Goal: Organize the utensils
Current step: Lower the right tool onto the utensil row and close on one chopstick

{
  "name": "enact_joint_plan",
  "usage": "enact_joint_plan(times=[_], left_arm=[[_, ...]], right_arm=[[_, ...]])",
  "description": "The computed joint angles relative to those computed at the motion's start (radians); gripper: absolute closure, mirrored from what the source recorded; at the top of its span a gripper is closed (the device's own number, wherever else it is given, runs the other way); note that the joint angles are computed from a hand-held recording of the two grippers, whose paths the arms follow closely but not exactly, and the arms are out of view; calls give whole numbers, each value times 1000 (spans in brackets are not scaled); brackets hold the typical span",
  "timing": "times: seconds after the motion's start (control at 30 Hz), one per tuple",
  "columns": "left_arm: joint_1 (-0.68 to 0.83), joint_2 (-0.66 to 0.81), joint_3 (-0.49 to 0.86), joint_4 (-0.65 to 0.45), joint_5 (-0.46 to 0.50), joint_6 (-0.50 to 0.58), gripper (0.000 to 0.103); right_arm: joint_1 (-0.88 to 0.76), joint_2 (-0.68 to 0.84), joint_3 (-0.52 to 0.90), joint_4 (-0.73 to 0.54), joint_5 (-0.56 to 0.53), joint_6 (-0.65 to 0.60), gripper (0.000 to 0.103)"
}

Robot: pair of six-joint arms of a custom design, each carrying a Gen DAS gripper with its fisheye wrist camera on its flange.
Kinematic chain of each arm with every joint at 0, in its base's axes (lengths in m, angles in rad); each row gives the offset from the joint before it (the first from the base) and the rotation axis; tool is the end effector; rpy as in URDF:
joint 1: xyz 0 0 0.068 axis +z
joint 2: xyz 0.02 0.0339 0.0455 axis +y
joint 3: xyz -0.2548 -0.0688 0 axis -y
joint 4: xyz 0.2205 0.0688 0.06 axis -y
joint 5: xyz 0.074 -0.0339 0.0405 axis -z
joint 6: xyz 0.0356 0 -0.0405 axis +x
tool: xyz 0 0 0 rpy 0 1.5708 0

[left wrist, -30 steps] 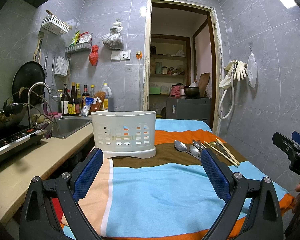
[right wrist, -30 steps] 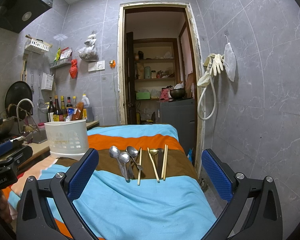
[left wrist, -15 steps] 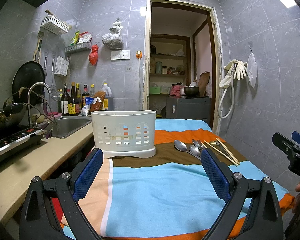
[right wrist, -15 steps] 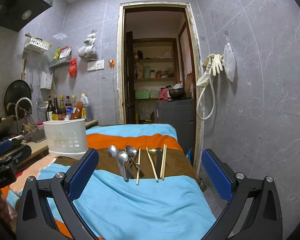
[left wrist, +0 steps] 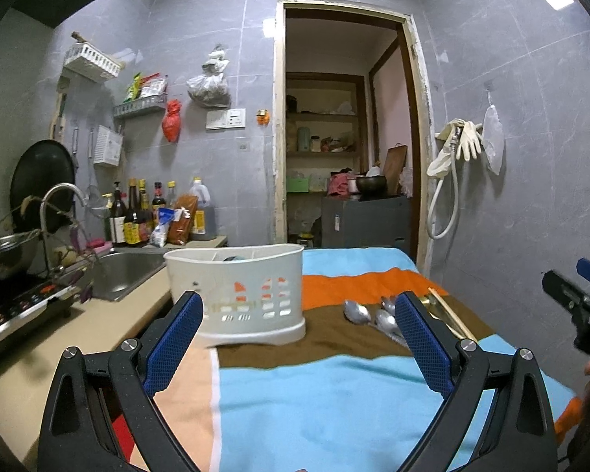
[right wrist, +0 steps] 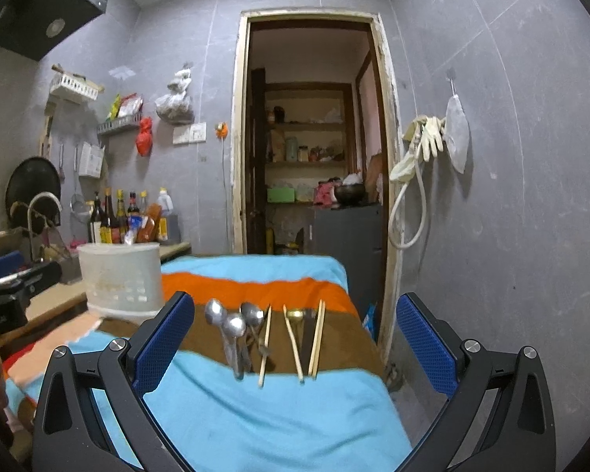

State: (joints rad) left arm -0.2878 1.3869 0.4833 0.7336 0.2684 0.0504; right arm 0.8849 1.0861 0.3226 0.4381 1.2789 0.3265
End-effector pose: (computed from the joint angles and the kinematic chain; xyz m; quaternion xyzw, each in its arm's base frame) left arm 0.2502 -0.0839 0.2096 0.2125 0.7324 -0.1772 0.6221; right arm 0.1416 0.1192 0.2029 0.1549 0.7225 -0.1321 0.6607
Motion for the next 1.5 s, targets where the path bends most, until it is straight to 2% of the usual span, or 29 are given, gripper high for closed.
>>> enact_joint_plan(times=[0.07,0.23,0.47,0.63,0.83,0.87,1.03,1.1,1.2,1.4,1.5], left_arm=[[-6,33,51,-27,14,0,7],[-32,133,179,-92,46,3,7],[-99,303,411,-246,56,45,7],[-138,434,611,-412,81,76,7],[-149,572,837,-603,116,94,10],[-154,600,882,-639,111,99,11],[-182,728,1073,-789,48,125,30],[-185,772,1135,-840,37,121,36],[-184,853,1258,-939,28,110,47],[-164,984,1478,-1108,64,74,67],[-160,1027,1555,-1165,71,63,70]], right_arm=[[-72,-51,-15,50,-88,-69,0],[-312,-111,19,14,-370,-161,0],[-578,14,129,-59,-672,-226,0],[-738,130,184,-49,-860,-243,0],[-890,251,260,-79,-1035,-218,3],[-908,275,278,-92,-1051,-215,7],[-972,387,369,-171,-1118,-202,27],[-992,435,404,-202,-1142,-197,43],[-1025,503,464,-250,-1198,-187,56],[-1059,624,587,-351,-1259,-189,77],[-1073,670,632,-383,-1294,-182,80]])
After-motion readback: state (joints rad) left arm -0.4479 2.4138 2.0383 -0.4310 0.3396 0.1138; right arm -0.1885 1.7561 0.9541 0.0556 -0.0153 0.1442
